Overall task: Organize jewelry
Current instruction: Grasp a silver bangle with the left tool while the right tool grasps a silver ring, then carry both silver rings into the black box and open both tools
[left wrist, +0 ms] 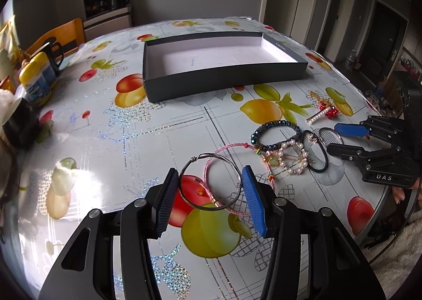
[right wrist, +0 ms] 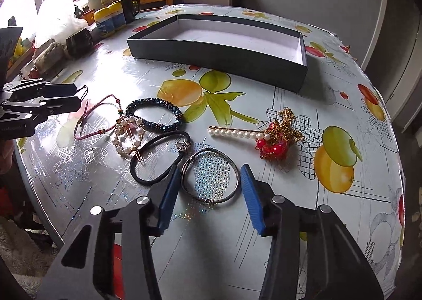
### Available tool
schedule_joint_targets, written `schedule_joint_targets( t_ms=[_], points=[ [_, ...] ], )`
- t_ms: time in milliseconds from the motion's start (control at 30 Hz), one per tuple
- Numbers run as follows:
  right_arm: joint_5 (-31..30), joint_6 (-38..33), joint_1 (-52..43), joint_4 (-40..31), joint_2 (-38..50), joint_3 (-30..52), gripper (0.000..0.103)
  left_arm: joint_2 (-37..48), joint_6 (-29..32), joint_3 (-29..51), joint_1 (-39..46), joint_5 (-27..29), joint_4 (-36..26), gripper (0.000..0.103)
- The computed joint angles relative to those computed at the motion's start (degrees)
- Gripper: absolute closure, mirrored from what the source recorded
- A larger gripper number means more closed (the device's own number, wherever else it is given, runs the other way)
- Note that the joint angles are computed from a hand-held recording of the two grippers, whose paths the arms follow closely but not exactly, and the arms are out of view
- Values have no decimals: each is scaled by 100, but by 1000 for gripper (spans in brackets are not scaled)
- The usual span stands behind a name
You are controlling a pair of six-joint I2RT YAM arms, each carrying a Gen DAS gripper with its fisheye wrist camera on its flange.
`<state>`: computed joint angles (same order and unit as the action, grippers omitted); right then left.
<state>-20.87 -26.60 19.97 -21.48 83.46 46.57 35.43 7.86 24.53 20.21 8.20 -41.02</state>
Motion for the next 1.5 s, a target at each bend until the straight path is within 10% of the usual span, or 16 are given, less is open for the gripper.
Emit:
schedule_joint_targets(
  t_ms=[433,1100,1500],
  points=[
    [-212,159,-106,-62,-15,904,56,955,151,579,226,249,577,51],
    [693,1675,508,-896,3947,5810,56,6465,-329,4562,85,-498,1733,51],
    [1063,1801,748,-1504,4934,6775,56,7310,-389,4960,-56,-733,1767,51]
  ],
)
